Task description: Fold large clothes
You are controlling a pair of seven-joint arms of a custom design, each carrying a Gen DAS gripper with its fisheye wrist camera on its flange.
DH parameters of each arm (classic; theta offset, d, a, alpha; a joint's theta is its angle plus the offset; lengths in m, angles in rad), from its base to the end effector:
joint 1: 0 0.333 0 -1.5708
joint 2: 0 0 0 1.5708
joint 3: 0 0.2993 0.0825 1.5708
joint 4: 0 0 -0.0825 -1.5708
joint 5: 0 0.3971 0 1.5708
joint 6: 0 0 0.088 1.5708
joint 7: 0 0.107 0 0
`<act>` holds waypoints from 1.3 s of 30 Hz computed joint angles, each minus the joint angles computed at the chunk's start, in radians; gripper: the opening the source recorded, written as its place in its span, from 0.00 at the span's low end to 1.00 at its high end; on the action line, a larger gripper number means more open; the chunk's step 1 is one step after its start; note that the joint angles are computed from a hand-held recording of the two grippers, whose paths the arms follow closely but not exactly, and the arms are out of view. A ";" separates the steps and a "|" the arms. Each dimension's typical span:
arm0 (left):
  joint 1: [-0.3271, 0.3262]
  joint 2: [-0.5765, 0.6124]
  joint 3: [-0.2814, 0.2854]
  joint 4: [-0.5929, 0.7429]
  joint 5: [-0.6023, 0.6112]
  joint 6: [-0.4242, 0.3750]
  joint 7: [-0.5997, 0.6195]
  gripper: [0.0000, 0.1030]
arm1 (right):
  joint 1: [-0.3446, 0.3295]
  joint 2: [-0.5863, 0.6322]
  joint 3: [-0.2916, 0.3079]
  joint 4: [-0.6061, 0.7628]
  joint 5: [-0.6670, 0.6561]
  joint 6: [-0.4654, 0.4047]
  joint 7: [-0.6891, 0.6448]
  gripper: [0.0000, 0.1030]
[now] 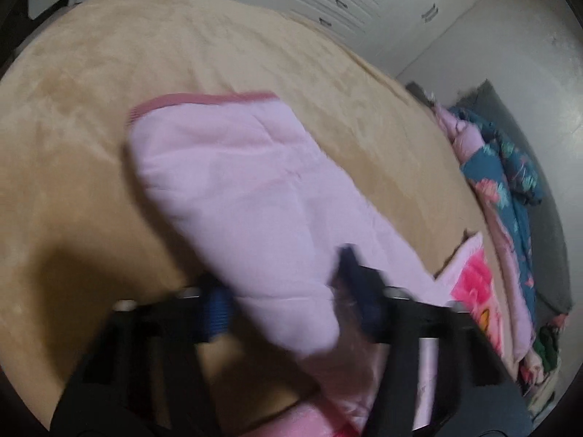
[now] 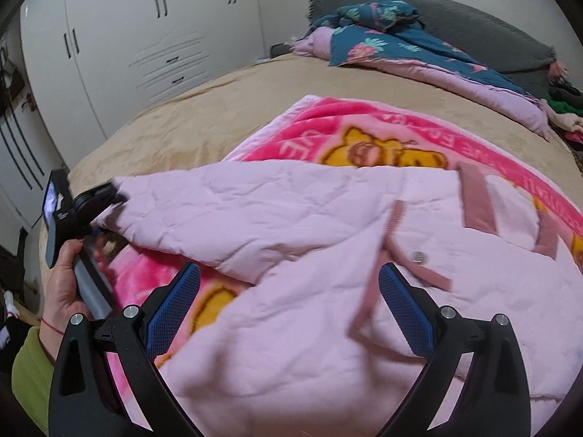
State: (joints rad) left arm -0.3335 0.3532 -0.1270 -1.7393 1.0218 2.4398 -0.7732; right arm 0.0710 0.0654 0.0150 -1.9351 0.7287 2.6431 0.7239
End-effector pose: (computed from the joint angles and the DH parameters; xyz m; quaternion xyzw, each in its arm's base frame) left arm 0.6185 -0.2963 0.3907 -0.9053 0.1671 -0.3351 0.2007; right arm 0.6282 0.0365 0.4969 -0.7654 0.5090 -0.1683 0.3560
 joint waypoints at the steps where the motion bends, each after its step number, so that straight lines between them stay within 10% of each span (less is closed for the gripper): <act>1: -0.007 -0.024 0.010 -0.026 0.036 0.017 -0.048 0.25 | -0.005 -0.006 -0.004 -0.003 0.011 -0.001 -0.002 0.95; 18: -0.107 -0.063 -0.036 0.165 0.308 -0.101 0.066 0.12 | -0.035 -0.153 -0.122 -0.111 0.160 0.019 -0.083 0.95; 39: -0.344 0.215 0.070 0.654 0.353 0.073 0.367 0.11 | -0.076 -0.274 -0.259 -0.260 0.216 0.130 -0.132 0.95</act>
